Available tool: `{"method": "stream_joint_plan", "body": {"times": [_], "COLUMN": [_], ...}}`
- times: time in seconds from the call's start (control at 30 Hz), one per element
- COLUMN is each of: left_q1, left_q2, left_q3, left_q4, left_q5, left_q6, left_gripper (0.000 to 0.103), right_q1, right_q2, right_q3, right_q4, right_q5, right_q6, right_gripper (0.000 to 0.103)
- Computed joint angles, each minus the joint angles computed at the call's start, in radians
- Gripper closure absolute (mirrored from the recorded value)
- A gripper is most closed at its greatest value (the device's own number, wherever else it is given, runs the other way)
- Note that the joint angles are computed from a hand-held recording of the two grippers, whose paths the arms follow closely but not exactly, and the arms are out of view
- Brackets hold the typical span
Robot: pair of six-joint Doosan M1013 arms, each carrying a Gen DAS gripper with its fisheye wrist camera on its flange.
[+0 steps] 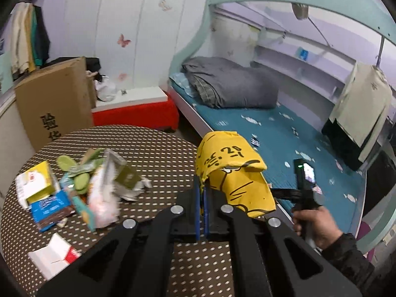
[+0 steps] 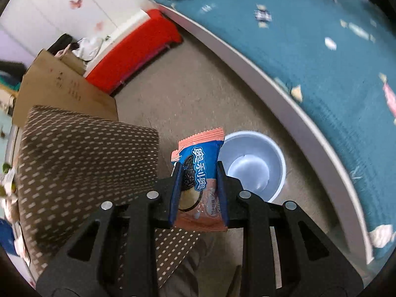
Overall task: Collect trash
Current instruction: 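Carry the yellow bag and blue packet in both grippers over the blue bin, then open both grippers to drop the yellow bag and blue packet into the bin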
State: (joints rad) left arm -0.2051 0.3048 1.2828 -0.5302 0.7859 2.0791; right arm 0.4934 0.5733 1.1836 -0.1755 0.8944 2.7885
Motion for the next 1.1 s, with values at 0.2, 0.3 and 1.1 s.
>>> {"method": "stream_joint_plan", "body": {"times": [0.2, 0.3, 1.1], "left_q1": [-0.046, -0.072, -0.280], "left_q2": [0.060, 0.090, 0.368], "left_q3": [-0.066, -0.099, -0.419], "left_q4": [0.024, 0.024, 0.317], "left_q5": [0.073, 0.108, 0.392], "left_q6": [-0.007, -0.004, -0.111], "left_gripper": [0.101, 0.101, 0.013], "right_q1": [-0.042, -0.033, 0.055], "right_q2": [-0.020, -0.059, -0.275], "right_q3": [0.090, 0.141, 0.298], "right_q4": [0.047, -0.029, -0.521], "right_q5": [-0.098, -0.142, -0.124], "right_q6": [0.066, 0.170, 0.628], "right_gripper": [0.034, 0.033, 0.022]}}
